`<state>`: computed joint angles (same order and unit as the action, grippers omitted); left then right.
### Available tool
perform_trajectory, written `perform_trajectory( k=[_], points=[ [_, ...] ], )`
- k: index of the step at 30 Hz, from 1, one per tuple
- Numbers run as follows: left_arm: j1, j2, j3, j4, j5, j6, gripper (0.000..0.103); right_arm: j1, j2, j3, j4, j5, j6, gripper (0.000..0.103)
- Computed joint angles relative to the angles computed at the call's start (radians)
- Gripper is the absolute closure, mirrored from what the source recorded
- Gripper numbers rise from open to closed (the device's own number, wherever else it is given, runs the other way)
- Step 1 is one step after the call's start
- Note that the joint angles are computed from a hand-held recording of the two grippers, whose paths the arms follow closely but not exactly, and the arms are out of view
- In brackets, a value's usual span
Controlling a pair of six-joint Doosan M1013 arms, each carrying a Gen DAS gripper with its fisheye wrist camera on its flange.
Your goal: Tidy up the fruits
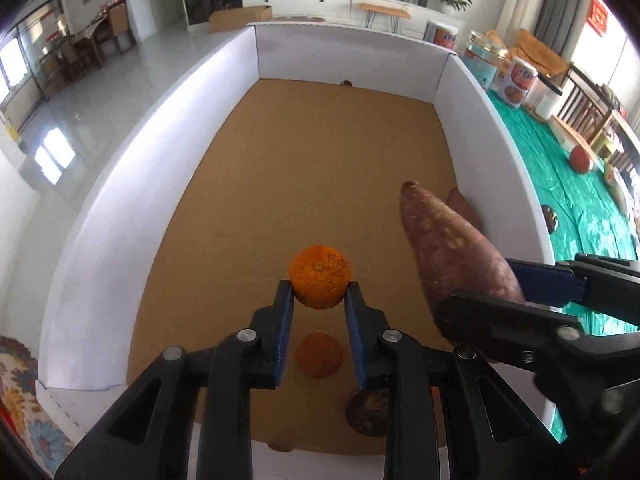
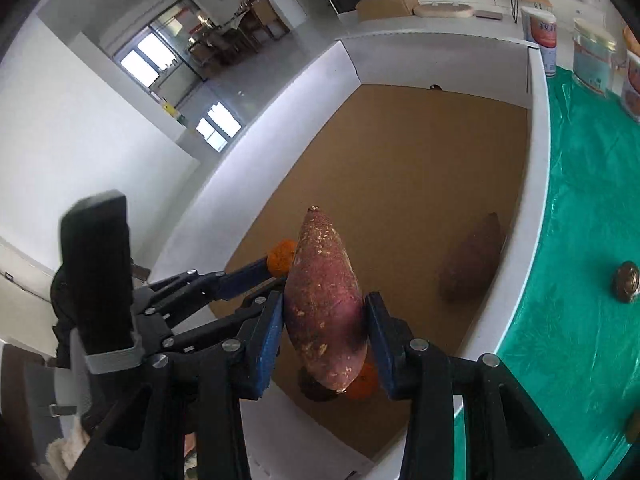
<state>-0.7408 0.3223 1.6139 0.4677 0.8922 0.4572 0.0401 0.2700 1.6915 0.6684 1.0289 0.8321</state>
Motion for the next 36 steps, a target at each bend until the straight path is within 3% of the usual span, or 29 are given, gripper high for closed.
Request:
perform_trajectory(
  k=[1, 3, 5, 9, 11, 13, 17, 20, 24, 27, 29, 31, 36],
  points=[
    [0.001, 0.0, -0.002, -0.005, 0.001, 0.007, 0.074, 0.005, 0.001, 0.001, -0.011, -0.014, 0.003, 0.062],
    [0.003, -0.003, -0.004, -0.006, 0.003, 0.004, 0.059, 0.005, 0.003, -0.002, -0.004, -0.016, 0.007, 0.061],
    [-0.001, -0.009, -0.01, 0.013, 0.017, -0.023, 0.038, -0.002, -0.011, 0.001, 0.021, -0.006, -0.002, 0.061],
    [-0.03, -0.053, -0.003, 0.101, -0.003, -0.099, 0.025, -0.035, -0.083, 0.022, 0.077, -0.014, -0.063, 0.061],
    [-0.056, -0.075, 0.0, 0.176, -0.012, -0.151, 0.013, -0.074, -0.128, 0.037, 0.13, -0.011, -0.111, 0.058],
    [-0.091, -0.093, 0.001, 0.259, -0.019, -0.207, 0.01, -0.119, -0.181, 0.07, 0.166, -0.041, -0.161, 0.05],
    [-0.154, -0.097, -0.005, 0.322, -0.086, -0.23, 0.007, -0.211, -0.282, 0.186, 0.193, -0.218, -0.269, 0.02],
    [-0.191, -0.066, -0.026, 0.277, -0.172, -0.156, 0.007, -0.311, -0.348, 0.291, 0.119, -0.335, -0.252, 0.019],
    [-0.228, 0.028, -0.093, 0.113, -0.234, 0.028, 0.006, -0.457, -0.369, 0.403, 0.008, -0.457, -0.17, 0.019],
    [-0.255, 0.12, -0.165, 0.059, -0.209, 0.123, 0.006, -0.559, -0.367, 0.461, 0.002, -0.531, -0.151, 0.019],
    [-0.271, 0.173, -0.207, 0.079, -0.175, 0.143, 0.007, -0.62, -0.365, 0.485, 0.07, -0.546, -0.19, 0.019],
    [-0.272, 0.214, -0.237, 0.097, -0.143, 0.152, 0.007, -0.662, -0.369, 0.506, 0.129, -0.571, -0.24, 0.019],
    [-0.265, 0.255, -0.253, 0.162, -0.117, 0.144, 0.007, -0.667, -0.31, 0.495, 0.12, -0.612, -0.225, 0.019]
  ],
)
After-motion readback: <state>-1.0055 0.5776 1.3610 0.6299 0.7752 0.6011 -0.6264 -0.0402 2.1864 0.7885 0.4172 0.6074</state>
